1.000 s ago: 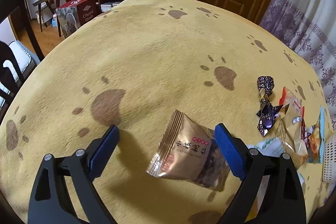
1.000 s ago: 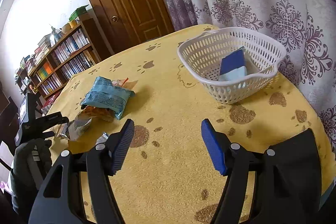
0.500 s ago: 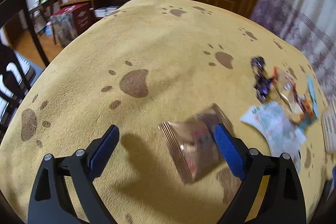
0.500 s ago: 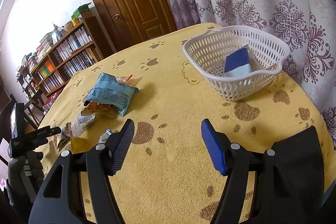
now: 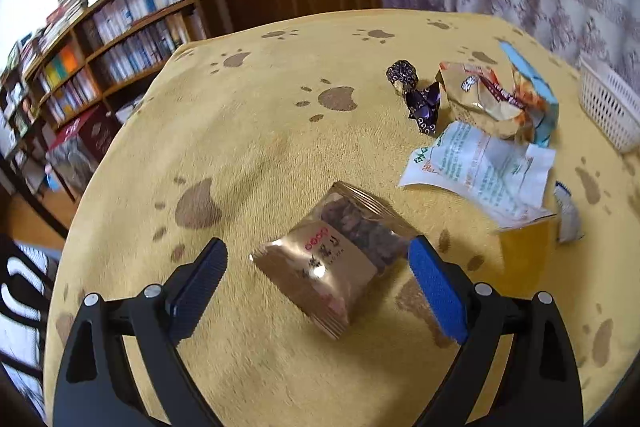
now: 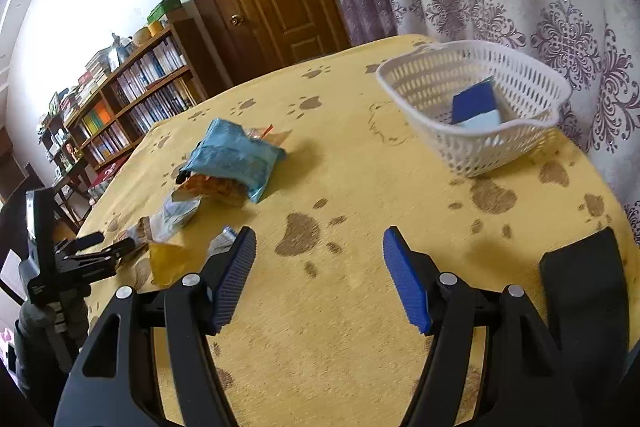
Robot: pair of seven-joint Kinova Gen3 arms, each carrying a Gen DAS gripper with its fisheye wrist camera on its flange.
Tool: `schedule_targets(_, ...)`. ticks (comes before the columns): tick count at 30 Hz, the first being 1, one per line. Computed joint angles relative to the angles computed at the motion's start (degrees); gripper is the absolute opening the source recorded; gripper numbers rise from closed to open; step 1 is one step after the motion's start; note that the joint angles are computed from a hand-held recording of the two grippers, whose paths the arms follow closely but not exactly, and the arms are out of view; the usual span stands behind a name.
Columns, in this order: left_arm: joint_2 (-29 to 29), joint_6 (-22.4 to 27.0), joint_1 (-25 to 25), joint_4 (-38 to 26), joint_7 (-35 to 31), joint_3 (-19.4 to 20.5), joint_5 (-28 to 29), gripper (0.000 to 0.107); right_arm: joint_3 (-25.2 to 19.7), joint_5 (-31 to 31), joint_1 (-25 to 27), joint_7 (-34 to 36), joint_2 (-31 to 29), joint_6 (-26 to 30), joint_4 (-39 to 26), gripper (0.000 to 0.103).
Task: Organize snacks
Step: 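Lift the brown cookie packet with the left gripper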
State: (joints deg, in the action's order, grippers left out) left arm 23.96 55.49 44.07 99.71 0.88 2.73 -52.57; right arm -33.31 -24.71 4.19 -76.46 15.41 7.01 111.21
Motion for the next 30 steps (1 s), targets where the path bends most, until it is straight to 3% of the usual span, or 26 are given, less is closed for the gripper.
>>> schedule_targets(5,0.22,-2.76,-1.67,0.55,-3.55,-0.24,-0.71,0.091,3.28,1.67,-4.84,-1.25,-0.54,0.66,-0.17,0.068)
schedule_targets(13,-1.06,-9.79,-1.96,4.67,-1.68,-1.4,-3.91,0.087,9.15,4.48,-13.59,-3.13,-0.22,3.16,-1.39,0.068)
schedule_targets(22,-1.34,-9.91,-1.27,6.09,-3.28,-0.26,-4.18,0.087,11.9,6.21,-18.67,-4.63,1.54,5.04,-3.17,0.068)
schedule_targets(30,-1.66,-11.15,-1.04,6.57,-0.83,-1.44,-5.2,0.068,11.78,7.22,-20.52,-3.99,2.16,5.67,-3.97,0.068)
